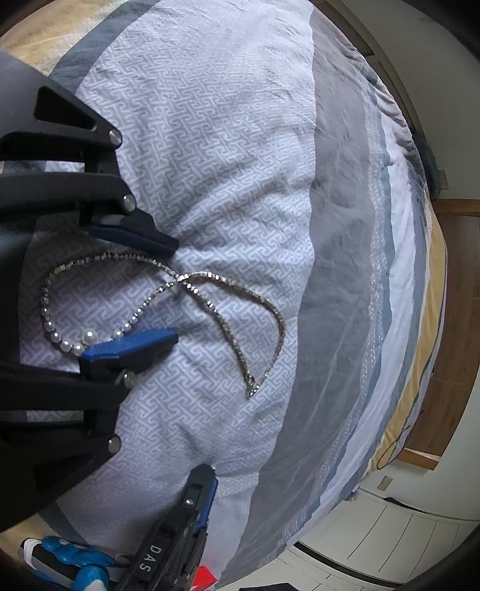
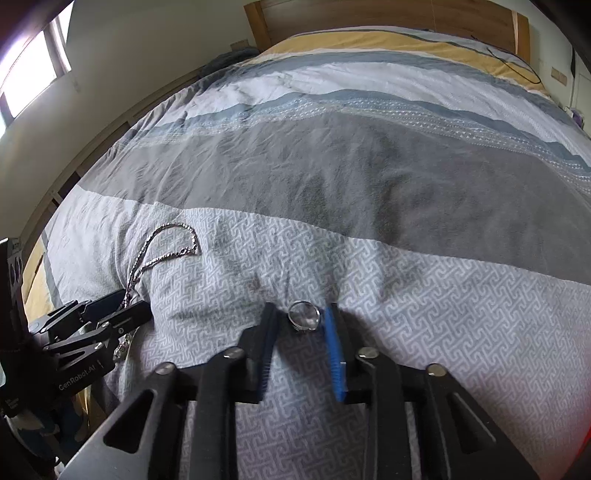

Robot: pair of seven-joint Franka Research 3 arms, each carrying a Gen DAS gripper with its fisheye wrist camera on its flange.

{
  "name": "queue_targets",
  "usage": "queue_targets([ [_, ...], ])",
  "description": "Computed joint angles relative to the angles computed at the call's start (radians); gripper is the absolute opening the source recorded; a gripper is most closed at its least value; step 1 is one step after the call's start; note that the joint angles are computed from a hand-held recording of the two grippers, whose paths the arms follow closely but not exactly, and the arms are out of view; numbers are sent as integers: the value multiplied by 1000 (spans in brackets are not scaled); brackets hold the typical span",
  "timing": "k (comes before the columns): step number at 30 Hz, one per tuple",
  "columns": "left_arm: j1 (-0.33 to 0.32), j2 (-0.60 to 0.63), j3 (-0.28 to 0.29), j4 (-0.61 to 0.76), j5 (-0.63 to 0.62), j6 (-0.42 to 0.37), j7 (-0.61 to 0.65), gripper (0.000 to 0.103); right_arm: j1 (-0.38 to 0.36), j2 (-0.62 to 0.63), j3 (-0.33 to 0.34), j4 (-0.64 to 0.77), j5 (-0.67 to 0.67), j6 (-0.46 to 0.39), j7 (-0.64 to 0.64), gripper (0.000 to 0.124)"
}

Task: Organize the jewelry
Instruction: 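Grasp the beaded silver necklace with the left tool while the right tool grasps the small silver ring, then lift and carry the necklace and small ring into the red box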

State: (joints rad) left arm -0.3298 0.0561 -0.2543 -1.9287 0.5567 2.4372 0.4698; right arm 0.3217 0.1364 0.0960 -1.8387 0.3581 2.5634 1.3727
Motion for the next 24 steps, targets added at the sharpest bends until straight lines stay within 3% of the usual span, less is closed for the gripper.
queue_targets([
  [2, -3, 13, -1, 22, 3, -18, 10, 32, 2, 1, 3, -7, 3, 7, -8, 19],
  [6, -10, 27, -5, 52, -17, -32, 78, 5, -1, -13, 4, -19, 27, 14, -24, 18],
  [15, -20, -21, -16, 29, -76, -12, 77, 3, 1, -149, 0, -142, 68, 39, -60, 18],
  [24, -61, -58, -56, 92, -57, -74, 67, 3, 4, -347, -20, -275, 112, 26, -65, 18],
])
